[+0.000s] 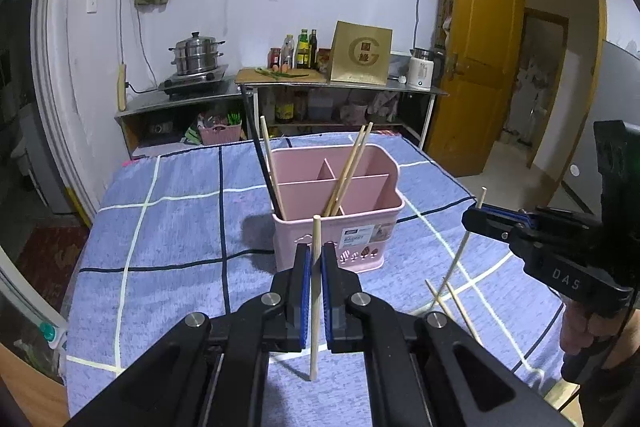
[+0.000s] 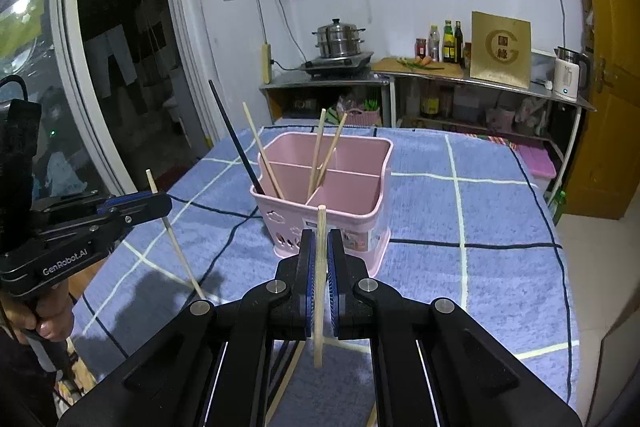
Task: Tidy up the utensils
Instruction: 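Lift both held chopsticks upright and carry them toward the pink basket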
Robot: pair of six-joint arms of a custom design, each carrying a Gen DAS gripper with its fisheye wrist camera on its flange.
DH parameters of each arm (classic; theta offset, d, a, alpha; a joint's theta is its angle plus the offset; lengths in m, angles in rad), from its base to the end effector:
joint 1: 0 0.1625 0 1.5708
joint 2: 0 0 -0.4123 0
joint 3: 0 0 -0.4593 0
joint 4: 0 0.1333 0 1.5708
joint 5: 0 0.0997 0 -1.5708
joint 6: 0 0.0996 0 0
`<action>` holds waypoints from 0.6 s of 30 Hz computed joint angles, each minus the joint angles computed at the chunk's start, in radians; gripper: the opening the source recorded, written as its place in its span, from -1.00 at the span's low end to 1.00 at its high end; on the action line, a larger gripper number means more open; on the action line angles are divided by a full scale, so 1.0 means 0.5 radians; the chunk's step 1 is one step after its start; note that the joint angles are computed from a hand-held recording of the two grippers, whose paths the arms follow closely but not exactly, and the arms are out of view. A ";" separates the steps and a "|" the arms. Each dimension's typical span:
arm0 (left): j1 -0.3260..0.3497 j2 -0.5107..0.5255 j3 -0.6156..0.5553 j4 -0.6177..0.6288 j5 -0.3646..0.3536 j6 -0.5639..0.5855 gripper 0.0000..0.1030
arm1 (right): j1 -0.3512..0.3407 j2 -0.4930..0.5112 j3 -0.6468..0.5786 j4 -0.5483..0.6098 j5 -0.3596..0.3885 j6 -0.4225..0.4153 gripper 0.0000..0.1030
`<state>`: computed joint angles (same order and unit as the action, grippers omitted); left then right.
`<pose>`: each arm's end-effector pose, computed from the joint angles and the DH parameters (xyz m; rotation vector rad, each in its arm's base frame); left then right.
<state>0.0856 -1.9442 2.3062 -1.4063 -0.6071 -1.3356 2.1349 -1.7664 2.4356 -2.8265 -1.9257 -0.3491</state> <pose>-0.3172 -0.2431 0.2845 0.4892 2.2419 -1.0752 0.3052 -0.2978 0.2594 1.0695 -2.5120 0.8709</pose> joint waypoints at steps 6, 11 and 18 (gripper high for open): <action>-0.032 0.009 -0.012 0.010 -0.004 -0.019 -0.90 | 0.000 -0.038 0.014 0.005 0.010 -0.011 -0.89; -0.046 0.012 -0.015 0.008 -0.018 -0.030 -0.90 | 0.005 -0.059 0.022 0.011 0.011 -0.015 -0.89; -0.033 0.000 -0.014 -0.062 -0.031 0.017 -0.90 | 0.015 -0.065 0.011 0.016 0.018 -0.019 -0.89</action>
